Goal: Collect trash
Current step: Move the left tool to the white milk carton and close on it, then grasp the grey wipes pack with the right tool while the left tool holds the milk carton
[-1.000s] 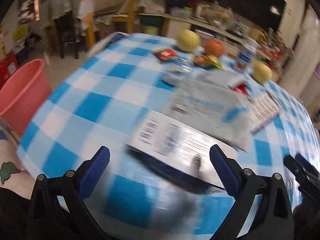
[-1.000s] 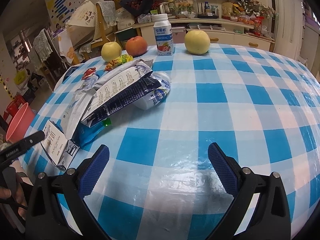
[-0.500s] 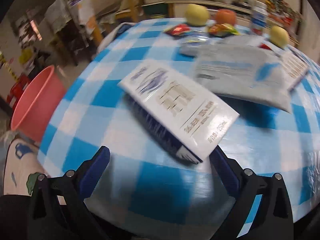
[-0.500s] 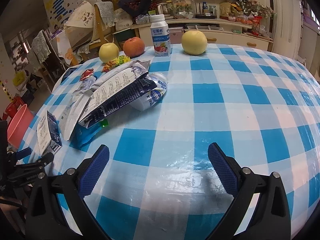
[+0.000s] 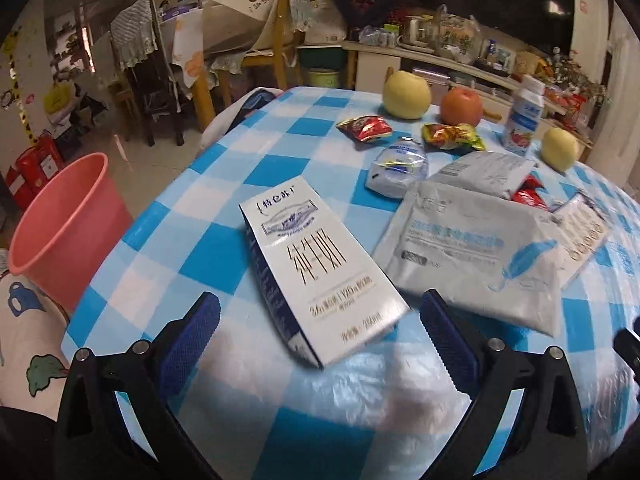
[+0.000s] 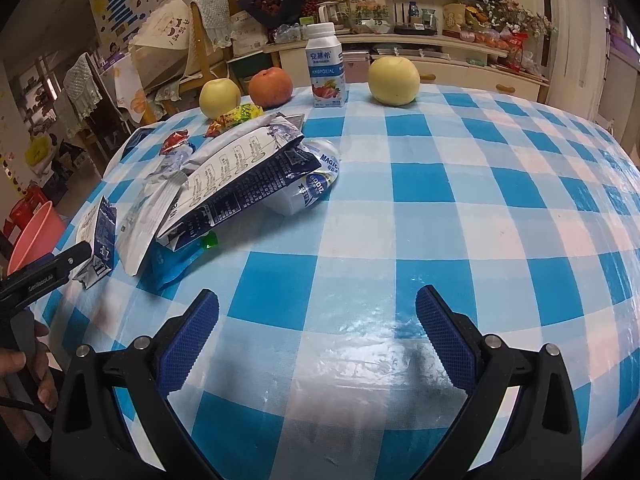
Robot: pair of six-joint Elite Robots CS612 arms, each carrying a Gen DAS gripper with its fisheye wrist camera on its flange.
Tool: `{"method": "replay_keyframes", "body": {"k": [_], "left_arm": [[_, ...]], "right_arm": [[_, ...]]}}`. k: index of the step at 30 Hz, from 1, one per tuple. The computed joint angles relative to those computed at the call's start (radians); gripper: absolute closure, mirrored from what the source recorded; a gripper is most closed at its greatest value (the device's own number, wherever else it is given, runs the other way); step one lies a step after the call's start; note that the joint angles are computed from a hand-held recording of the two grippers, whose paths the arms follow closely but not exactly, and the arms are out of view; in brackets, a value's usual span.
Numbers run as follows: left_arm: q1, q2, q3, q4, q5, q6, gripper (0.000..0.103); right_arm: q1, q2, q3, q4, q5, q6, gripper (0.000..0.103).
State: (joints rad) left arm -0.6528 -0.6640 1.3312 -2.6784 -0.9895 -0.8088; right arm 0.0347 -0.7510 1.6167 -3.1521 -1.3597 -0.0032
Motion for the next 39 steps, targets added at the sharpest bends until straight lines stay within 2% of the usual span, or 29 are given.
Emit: {"method": "replay_keyframes", "body": {"k": [4, 7, 10, 12, 14, 15, 17, 23, 25, 27, 29, 31, 33, 34, 36, 39], "left_arm": [[0.026, 0.034, -0.081, 0.129, -0.048, -0.076, 0.004], [0.045, 0.052, -0.116, 0.177, -0.097, -0.101, 0.004], [0.052, 0.045, -0.097, 0.156, -0.115, -0.091, 0.004], [0.056, 0.040, -0.082, 0.140, -0.131, -0.075, 0.006], [0.055, 0.033, -0.065, 0.112, -0.129, -0.038, 0.018], [0.052, 0.030, -0.058, 0.102, -0.122, -0.023, 0.032], [0.049, 0.025, -0.051, 0.106, -0.107, 0.006, 0.032], [0.057, 0.008, 0.000, 0.025, -0.133, 0.040, 0.032], [0.059, 0.008, 0.008, 0.000, -0.139, 0.061, 0.032], [0.064, 0.005, 0.012, -0.019, -0.168, 0.074, 0.033], [0.062, 0.009, 0.015, -0.031, -0.142, 0.126, 0.032], [0.068, 0.009, 0.024, -0.070, -0.158, 0.137, 0.033], [0.070, 0.014, 0.020, -0.079, -0.155, 0.156, 0.033], [0.072, 0.014, 0.019, -0.079, -0.164, 0.150, 0.033], [0.077, 0.015, 0.014, -0.078, -0.181, 0.152, 0.033], [0.081, 0.017, 0.012, -0.085, -0.191, 0.162, 0.033]], "right_arm": [[0.000, 0.000, 0.000, 0.000, 0.003, -0.004, 0.003], [0.001, 0.000, -0.002, 0.002, 0.002, -0.001, 0.003], [0.006, 0.000, -0.002, -0.012, 0.015, -0.035, 0.003], [0.009, 0.002, -0.010, -0.013, 0.050, -0.081, 0.003], [0.009, 0.006, -0.026, 0.004, 0.118, -0.118, 0.003], [0.008, 0.010, -0.036, 0.014, 0.149, -0.122, 0.003], [0.006, 0.020, -0.059, 0.034, 0.221, -0.119, 0.003], [0.029, 0.043, -0.122, 0.053, 0.272, -0.238, 0.003], [0.042, 0.051, -0.142, 0.041, 0.253, -0.300, 0.003], [0.054, 0.057, -0.157, 0.042, 0.241, -0.404, 0.003], [0.072, 0.058, -0.167, 0.045, 0.222, -0.554, 0.003], [0.095, 0.064, -0.178, 0.042, 0.179, -0.741, 0.003], [0.117, 0.076, -0.191, 0.037, 0.127, -0.870, 0.003], [0.128, 0.087, -0.213, 0.067, 0.104, -0.922, 0.004], [0.139, 0.106, -0.256, 0.140, 0.076, -0.948, 0.004], [0.151, 0.129, -0.315, 0.230, 0.045, -0.928, 0.004]]}}
